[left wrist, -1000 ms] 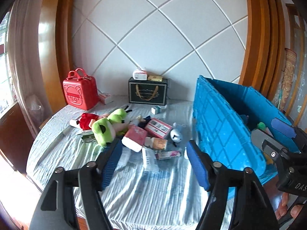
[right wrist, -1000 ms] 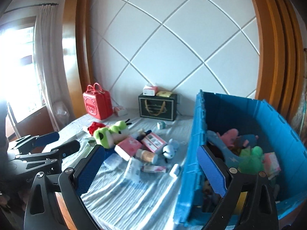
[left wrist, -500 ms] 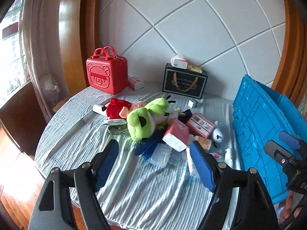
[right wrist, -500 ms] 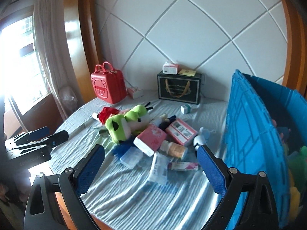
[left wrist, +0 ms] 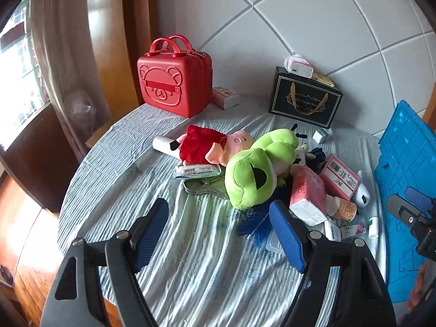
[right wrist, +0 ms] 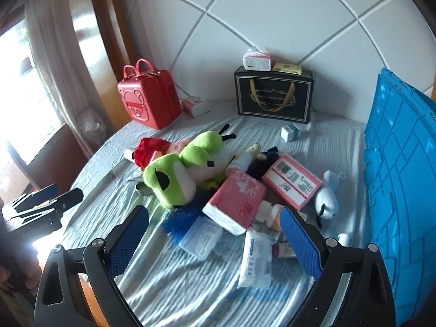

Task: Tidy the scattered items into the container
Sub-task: 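Grasp the clear floss-pick box with the left tool while the right tool grasps the white wipes pack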

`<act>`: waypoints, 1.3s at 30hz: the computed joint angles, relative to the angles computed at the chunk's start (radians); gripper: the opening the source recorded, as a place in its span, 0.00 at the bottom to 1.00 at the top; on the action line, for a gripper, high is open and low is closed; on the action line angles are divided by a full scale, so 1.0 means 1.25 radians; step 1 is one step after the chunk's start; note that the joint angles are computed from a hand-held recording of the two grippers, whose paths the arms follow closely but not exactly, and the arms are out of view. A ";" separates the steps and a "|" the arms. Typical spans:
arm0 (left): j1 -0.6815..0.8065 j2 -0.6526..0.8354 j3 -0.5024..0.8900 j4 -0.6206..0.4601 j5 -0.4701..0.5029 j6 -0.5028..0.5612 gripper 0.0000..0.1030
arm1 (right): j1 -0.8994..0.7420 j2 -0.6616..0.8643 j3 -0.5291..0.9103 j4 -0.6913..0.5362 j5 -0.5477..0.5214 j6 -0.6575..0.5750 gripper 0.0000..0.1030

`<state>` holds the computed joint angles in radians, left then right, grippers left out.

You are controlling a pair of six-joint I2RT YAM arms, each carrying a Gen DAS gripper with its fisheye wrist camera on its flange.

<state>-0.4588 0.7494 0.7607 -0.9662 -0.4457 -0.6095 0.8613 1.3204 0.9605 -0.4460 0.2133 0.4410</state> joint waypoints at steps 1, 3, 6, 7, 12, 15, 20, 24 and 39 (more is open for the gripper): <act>0.093 -0.011 -0.022 0.045 0.072 0.095 0.74 | 0.011 0.022 0.015 -0.007 0.024 0.030 0.95; 0.264 -0.001 -0.055 0.115 0.204 0.253 0.74 | 0.034 0.067 0.044 -0.027 0.063 0.102 0.95; 0.437 0.055 -0.099 0.209 0.348 0.411 0.74 | 0.065 0.126 0.073 -0.059 0.108 0.201 0.95; 0.460 0.085 -0.111 0.237 0.374 0.444 0.74 | 0.073 0.141 0.075 -0.070 0.120 0.233 0.95; 0.408 0.197 -0.165 0.328 0.414 0.481 0.74 | 0.090 0.173 0.020 -0.091 0.123 0.359 0.95; 0.299 0.245 -0.188 0.367 0.390 0.429 0.74 | 0.064 0.164 -0.038 -0.079 0.105 0.394 0.95; 0.094 0.365 -0.191 0.459 0.333 0.298 0.74 | 0.005 0.143 -0.118 -0.036 0.066 0.358 0.95; -0.029 0.517 -0.160 0.550 0.284 0.212 0.74 | -0.060 0.164 -0.168 0.045 0.015 0.266 0.93; -0.106 0.869 -0.020 0.667 0.246 0.149 0.75 | -0.200 0.420 -0.134 0.244 -0.144 0.104 0.88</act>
